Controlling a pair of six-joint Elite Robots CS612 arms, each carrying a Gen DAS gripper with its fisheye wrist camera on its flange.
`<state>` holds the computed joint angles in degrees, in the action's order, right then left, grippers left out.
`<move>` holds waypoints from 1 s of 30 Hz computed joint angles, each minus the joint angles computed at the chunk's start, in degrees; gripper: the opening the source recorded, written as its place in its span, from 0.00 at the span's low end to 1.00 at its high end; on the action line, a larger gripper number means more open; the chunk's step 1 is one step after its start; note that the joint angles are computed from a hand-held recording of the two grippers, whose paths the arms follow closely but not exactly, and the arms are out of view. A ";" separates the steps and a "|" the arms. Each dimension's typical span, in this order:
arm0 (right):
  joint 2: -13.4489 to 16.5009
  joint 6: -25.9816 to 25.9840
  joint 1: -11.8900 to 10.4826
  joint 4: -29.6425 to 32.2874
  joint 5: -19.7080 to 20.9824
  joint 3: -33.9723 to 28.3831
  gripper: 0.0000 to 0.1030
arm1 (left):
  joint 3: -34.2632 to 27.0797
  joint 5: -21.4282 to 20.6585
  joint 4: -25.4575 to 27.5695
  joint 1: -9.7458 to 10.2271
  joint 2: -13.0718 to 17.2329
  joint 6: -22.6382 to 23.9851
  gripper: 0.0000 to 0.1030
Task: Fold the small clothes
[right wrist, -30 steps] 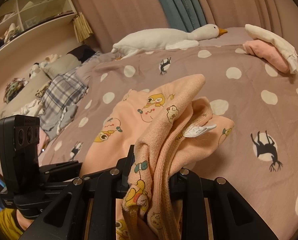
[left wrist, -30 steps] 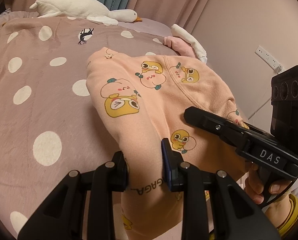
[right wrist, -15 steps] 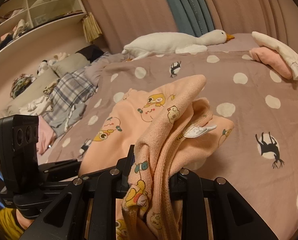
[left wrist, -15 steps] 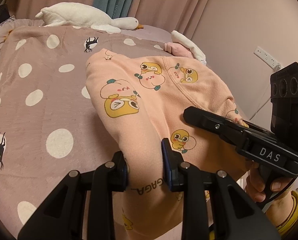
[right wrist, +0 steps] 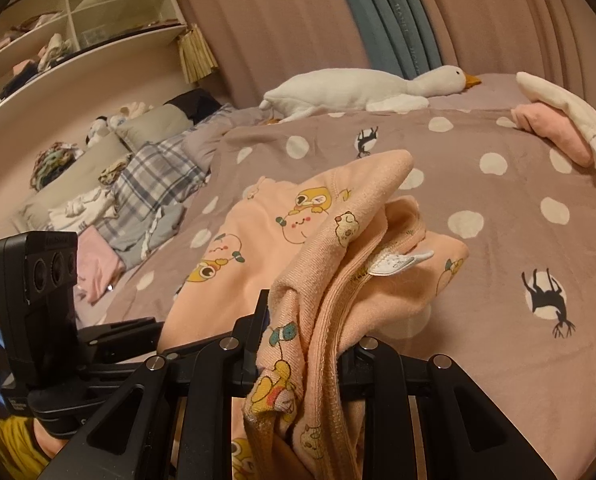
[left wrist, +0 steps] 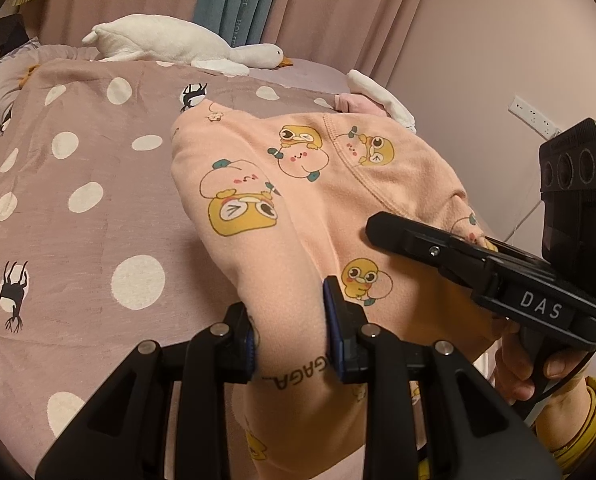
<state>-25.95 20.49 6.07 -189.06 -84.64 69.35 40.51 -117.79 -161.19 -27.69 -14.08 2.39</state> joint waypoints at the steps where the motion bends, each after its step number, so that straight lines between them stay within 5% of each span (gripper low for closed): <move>1: 0.02 -0.11 0.04 0.09 0.05 -0.08 0.25 | 0.11 0.01 -0.11 0.03 -0.05 -0.09 0.27; 30: 1.86 -2.36 -0.04 4.27 3.63 -4.29 0.25 | 2.95 2.15 -1.62 0.64 -1.31 -2.05 0.27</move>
